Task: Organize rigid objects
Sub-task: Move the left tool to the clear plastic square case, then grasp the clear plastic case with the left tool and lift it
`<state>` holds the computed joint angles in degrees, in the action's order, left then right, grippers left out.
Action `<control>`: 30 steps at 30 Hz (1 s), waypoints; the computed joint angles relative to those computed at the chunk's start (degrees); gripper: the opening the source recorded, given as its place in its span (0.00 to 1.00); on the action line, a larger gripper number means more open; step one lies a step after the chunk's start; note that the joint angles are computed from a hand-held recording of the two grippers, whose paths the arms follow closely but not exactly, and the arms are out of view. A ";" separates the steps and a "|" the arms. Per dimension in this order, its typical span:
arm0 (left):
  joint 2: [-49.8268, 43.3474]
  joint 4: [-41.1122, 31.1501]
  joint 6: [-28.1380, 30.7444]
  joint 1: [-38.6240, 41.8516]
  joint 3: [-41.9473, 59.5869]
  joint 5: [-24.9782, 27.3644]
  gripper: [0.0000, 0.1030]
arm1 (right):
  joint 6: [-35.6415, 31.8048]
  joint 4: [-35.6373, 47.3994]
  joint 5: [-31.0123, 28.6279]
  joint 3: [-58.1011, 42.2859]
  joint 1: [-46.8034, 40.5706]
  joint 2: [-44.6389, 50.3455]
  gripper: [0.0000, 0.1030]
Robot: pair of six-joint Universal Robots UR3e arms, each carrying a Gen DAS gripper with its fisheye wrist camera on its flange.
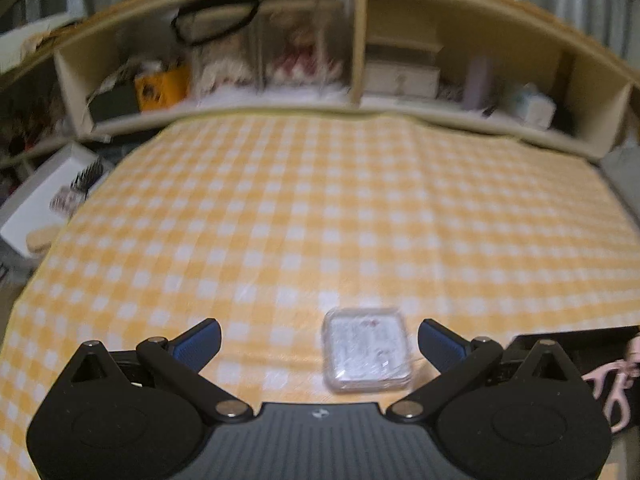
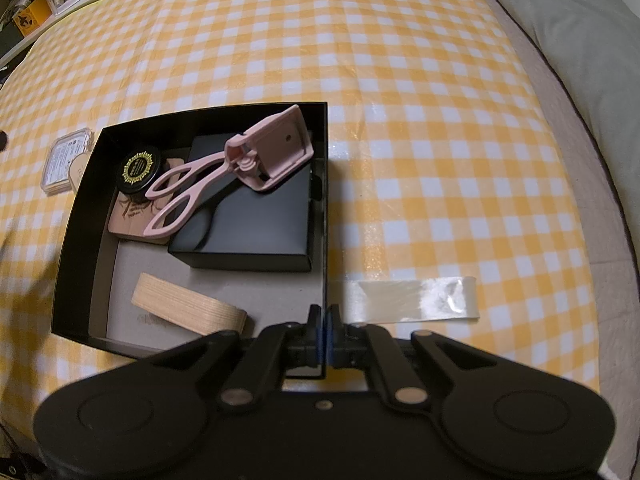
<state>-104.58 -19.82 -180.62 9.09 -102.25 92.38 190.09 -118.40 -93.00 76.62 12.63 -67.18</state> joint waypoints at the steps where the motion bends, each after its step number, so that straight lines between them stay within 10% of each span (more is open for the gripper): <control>1: -1.38 -0.52 -0.52 -0.02 0.87 0.23 1.00 | -0.02 -0.01 -0.05 -0.01 0.03 0.02 0.03; 26: -19.87 -5.52 -3.98 -4.49 15.65 6.17 1.00 | -0.19 0.39 -0.54 -0.52 0.27 0.27 0.03; 30: -19.26 -3.25 -1.51 -2.96 13.66 4.76 0.84 | -0.20 0.46 -0.57 -0.57 0.27 0.28 0.03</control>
